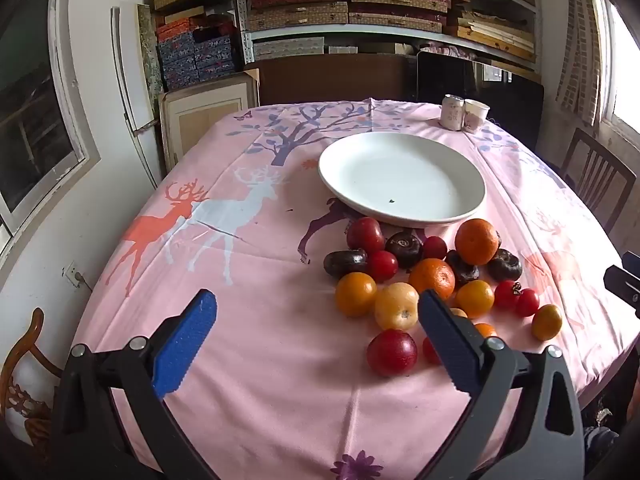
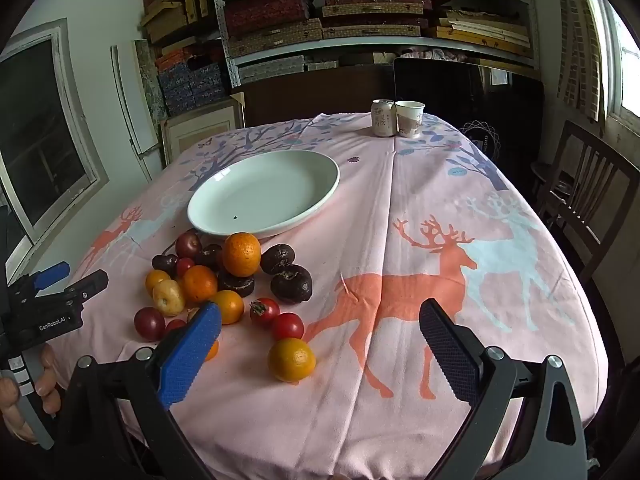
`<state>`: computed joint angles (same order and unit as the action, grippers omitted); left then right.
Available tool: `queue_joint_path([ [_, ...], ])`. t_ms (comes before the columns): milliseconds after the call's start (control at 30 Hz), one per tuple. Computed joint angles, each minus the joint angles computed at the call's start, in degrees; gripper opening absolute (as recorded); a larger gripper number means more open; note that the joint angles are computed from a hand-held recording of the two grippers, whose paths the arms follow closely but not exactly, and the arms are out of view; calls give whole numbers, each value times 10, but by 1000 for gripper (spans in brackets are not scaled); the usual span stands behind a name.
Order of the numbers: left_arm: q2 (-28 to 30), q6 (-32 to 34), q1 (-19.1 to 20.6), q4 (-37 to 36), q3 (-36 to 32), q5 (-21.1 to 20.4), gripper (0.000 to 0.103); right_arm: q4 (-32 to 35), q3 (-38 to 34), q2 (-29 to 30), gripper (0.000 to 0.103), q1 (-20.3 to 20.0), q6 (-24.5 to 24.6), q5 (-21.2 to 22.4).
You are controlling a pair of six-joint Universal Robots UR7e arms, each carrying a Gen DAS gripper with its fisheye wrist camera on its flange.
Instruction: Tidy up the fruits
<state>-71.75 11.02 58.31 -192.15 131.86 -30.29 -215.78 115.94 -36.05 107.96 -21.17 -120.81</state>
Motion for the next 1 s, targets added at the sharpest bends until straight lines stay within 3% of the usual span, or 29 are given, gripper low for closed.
queue_joint_path([
  [467,-3,-8,0,12,0,0,99,15,-4,5,99,-2,6,4],
  [633,21,-10,3,-14,5,-5,99,20,2,1,99,-4,11,11],
  [1000,-5,-23,8,29,2,-16,99,31,3,1,99,-5,13,14],
])
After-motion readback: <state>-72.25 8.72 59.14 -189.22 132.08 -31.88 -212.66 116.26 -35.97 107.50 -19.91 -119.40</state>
